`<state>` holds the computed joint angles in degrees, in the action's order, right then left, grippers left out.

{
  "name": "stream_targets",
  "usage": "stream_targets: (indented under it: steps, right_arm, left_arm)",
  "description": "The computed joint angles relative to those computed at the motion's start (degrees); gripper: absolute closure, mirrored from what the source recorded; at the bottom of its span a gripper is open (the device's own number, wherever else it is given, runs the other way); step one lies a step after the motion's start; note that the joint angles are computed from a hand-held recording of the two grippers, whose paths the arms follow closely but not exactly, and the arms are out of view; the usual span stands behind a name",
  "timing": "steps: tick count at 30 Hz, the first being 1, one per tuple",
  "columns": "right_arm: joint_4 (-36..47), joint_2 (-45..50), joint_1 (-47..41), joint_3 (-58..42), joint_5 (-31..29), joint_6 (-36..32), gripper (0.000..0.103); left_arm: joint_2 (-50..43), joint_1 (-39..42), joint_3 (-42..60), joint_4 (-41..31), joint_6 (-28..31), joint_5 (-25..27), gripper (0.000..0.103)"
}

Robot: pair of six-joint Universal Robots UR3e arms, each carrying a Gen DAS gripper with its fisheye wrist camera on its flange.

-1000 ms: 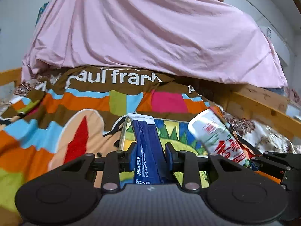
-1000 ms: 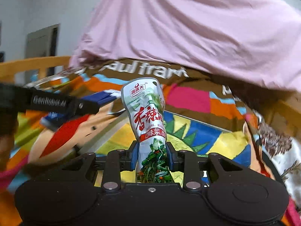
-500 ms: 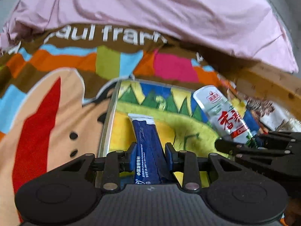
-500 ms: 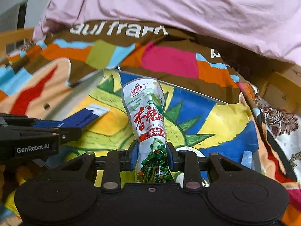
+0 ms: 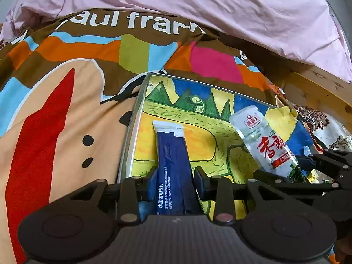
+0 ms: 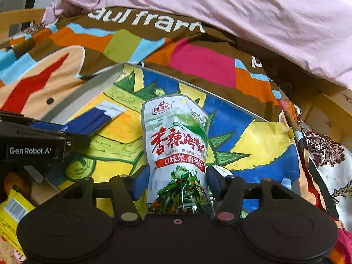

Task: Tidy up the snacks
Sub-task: 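Carry both snacks over the dinosaur tin and open both tools inside it, then raise both open tools away from the tin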

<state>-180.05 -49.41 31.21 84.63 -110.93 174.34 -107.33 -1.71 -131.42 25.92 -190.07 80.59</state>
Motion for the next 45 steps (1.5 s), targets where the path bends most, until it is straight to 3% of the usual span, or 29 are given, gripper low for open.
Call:
stream_targets:
  steps: [2,4,6,9,13,21,30,34,40,45]
  right_arm:
    - [-0.5,-1.2,-0.2,1.1,0.6,0.4,0.024]
    - [-0.5,-2.4,-0.6,2.0,1.2,0.8,0.018]
    - [-0.8,-4.0,-1.0,3.4,1.9,1.6,0.018]
    - [-3.2,-7.7,-1.2,7.5,3.1,3.1,0.015]
    - [-10.3,-13.5,-0.8,14.4,3.0,3.2,0.004]
    - [-21.4,-27.1,-0.1,28.7,4.4,3.6,0.001]
    - [-29.6,-41.9,2.7,45.5,2.5,3.8,0.001]
    - [-30.3,-47.3,5.0,50.9,-0.6,4.8,0.001]
    - [-26.1,-55.6,10.7,57.3,-7.9,6.6,0.001]
    - [-15.1,-63.5,15.7,60.5,-14.2,11.8,0.001]
  left_arm:
    - [1.0,0.4,-0.7,0.1,-0.5,-0.7,0.055]
    - [2.6,0.8,-1.6,0.4,-1.1,-1.5,0.046]
    - [4.5,0.8,-2.2,0.1,-1.6,-1.8,0.037]
    - [8.1,0.2,-2.7,-2.2,-2.0,-1.0,0.033]
    - [14.3,-0.7,-4.1,-5.2,-3.1,1.2,0.023]
    - [30.8,-4.2,-7.1,-12.4,-4.3,7.8,0.001]
    - [43.0,-17.0,-8.7,-19.0,-7.3,23.2,0.001]
    - [44.0,-26.1,-8.5,-21.4,-8.7,32.9,0.001]
    - [45.4,-38.5,-9.1,-26.6,-12.8,43.9,0.0]
    - [44.1,-47.0,-8.2,-31.3,-15.8,50.5,0.0]
